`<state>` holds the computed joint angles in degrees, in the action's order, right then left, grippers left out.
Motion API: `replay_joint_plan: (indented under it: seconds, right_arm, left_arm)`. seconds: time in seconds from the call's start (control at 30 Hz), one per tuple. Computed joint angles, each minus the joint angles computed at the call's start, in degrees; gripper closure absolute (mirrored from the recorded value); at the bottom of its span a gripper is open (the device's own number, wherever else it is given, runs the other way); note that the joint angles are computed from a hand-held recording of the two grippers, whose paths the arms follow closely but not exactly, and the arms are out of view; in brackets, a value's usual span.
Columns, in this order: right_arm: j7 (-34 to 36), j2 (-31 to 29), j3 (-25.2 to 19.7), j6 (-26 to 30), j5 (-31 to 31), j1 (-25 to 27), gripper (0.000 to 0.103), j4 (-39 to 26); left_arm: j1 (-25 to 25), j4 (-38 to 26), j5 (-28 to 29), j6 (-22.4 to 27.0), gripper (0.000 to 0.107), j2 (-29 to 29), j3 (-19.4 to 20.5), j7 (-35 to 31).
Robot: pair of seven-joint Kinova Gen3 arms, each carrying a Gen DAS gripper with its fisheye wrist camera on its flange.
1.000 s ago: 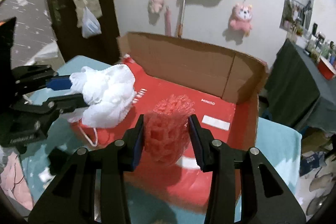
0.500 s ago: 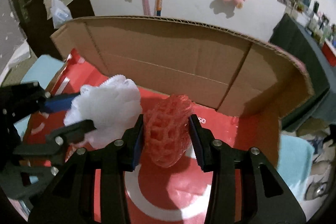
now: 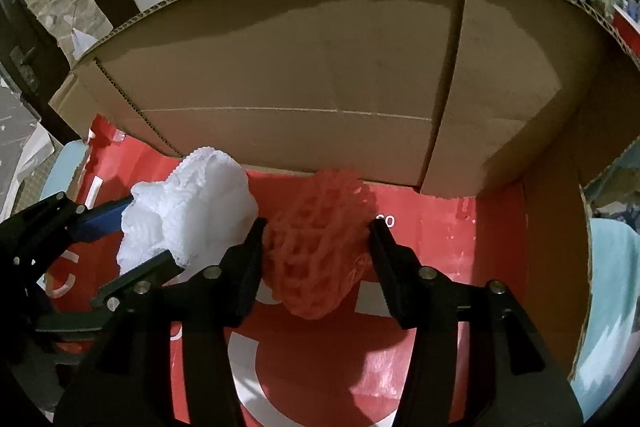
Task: Organize soft objects
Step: 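Carry both poufs into the red-lined cardboard box with both tools, then open both tools to release the poufs in the box and withdraw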
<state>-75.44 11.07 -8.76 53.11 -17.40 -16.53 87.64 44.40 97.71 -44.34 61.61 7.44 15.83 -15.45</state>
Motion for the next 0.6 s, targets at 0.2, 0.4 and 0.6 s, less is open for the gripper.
replay_joint_plan:
  seconds: [0.2, 0.4, 0.6]
  right_arm:
    - [-0.8, 1.5, 0.2, 1.6, -0.4, 0.3, 0.048, -2.0]
    - [-1.0, 1.2, 0.5, 2.0, -0.4, 1.0, 0.04, -1.5]
    - [-2.3, 1.1, 0.8, 2.3, 0.7, 0.9, 0.036, -2.1]
  left_arm:
    - [-0.2, -0.1, 0.5, -0.1, 0.054, -0.3, 0.1, 0.1]
    - [0.0, 0.4, 0.5, -0.2, 0.044, -0.9, 0.5, 1.3]
    - [0.7, 0.2, -0.1, 2.0, 0.029, -1.5, 1.2, 3.3]
